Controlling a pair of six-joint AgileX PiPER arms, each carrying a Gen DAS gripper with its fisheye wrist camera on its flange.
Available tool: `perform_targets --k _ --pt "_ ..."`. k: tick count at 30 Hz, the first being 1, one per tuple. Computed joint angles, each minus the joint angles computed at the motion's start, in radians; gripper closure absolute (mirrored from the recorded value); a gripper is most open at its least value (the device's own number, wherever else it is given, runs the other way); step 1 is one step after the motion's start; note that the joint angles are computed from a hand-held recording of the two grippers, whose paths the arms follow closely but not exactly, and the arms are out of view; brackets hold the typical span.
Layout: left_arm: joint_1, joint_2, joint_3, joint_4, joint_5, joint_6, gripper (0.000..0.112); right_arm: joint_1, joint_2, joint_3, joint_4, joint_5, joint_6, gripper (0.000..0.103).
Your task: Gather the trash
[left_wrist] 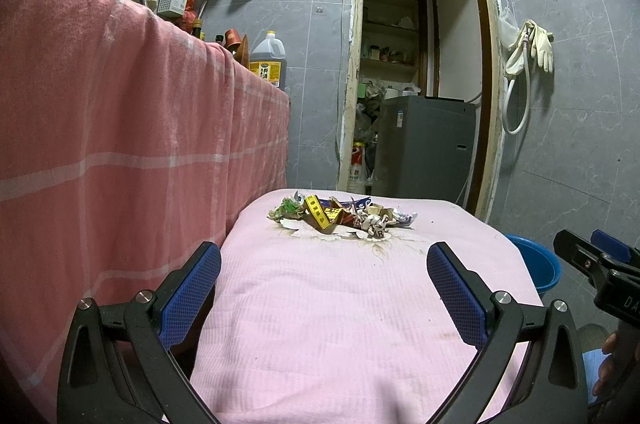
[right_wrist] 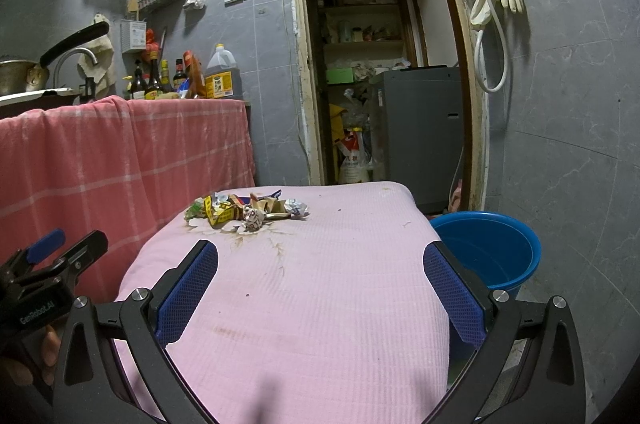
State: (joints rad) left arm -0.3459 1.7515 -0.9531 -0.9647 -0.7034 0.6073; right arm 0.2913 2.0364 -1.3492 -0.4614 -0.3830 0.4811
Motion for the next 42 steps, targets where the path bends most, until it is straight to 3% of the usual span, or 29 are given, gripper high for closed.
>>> perform_targets --k 42 --pt "0.000 0.000 -0.001 -0.003 0.001 0.001 0.011 -0.003 0.006 -0.005 -0.007 -0.001 0.008 0.000"
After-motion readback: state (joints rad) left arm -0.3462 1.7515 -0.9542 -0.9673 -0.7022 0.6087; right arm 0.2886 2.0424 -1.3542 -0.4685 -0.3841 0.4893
